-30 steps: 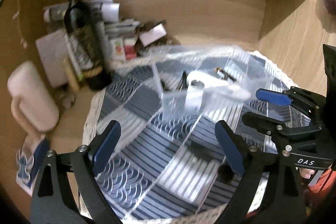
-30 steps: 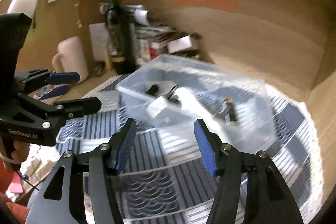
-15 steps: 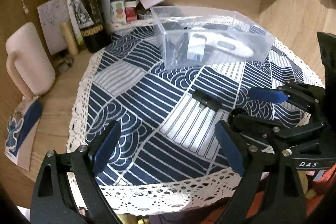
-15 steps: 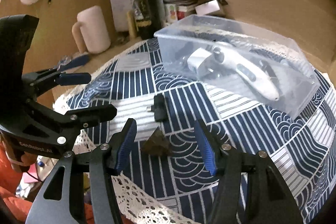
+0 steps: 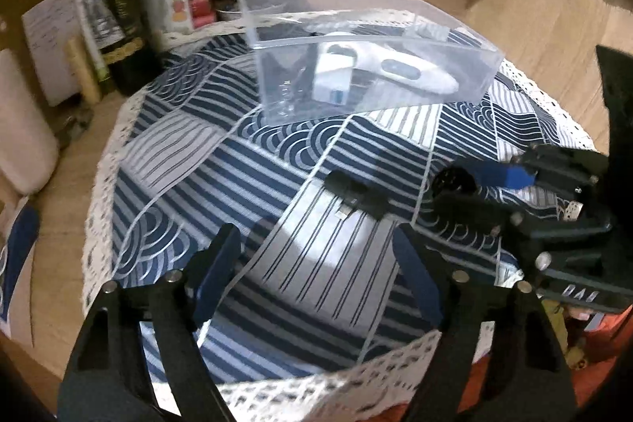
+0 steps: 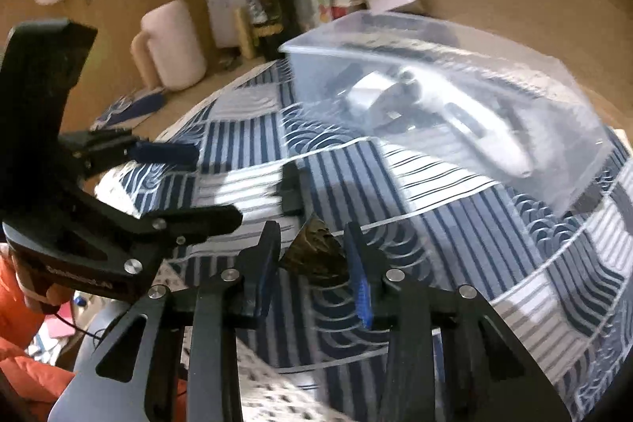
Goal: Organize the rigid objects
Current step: 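Grasp the small black USB piece with the left gripper while the right grasps the black pyramid, then carry the USB piece into the box with the left gripper while the right releases the pyramid there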
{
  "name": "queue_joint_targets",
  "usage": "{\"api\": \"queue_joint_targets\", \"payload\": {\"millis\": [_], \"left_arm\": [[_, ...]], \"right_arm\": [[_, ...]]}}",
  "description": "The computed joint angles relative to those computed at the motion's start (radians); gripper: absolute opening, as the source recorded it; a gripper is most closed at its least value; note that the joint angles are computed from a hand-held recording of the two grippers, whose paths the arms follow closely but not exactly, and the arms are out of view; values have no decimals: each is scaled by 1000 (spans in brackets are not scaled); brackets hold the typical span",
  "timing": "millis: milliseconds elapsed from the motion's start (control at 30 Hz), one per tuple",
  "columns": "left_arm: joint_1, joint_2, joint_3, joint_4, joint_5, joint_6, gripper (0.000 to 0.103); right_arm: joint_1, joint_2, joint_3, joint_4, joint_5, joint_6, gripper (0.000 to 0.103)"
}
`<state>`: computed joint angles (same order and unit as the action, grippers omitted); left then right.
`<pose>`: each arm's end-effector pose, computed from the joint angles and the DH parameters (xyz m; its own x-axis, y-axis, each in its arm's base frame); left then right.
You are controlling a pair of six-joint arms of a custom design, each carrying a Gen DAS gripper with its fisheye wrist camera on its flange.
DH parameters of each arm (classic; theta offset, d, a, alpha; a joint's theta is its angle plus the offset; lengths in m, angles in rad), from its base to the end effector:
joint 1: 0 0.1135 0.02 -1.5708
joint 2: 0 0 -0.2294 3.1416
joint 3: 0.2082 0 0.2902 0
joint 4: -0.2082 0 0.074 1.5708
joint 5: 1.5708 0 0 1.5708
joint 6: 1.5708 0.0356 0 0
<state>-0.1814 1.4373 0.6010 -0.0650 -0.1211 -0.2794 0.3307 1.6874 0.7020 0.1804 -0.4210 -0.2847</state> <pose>0.2881 -0.0485 0.0846 -0.7704 -0.1370 -0.6227 -0.1114 0.9905 -0.0801 0.3049 0.1201 0.0611 -0.4959 -0.4412 -0.7480 -0.7330 0.6745 0.0881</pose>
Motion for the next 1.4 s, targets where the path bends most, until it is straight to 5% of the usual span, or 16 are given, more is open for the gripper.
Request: {"api": "queue_joint_targets", "payload": {"millis": [233,300,967,1400], "left_arm": [[-11,184,156,-10,22,36,62],[-24,195,162,6,-9,49,43],[21,-16,184,29,-99,106,43],[110,176,406,24,-37,111,43]], "right_arm": [[-79,-34,11,-4,3,12,31],[-97,-36,17,-6,2,13,31],[-142,-93,126,28,14,41,30],[-136,50,326,-6,65,46,31]]}}
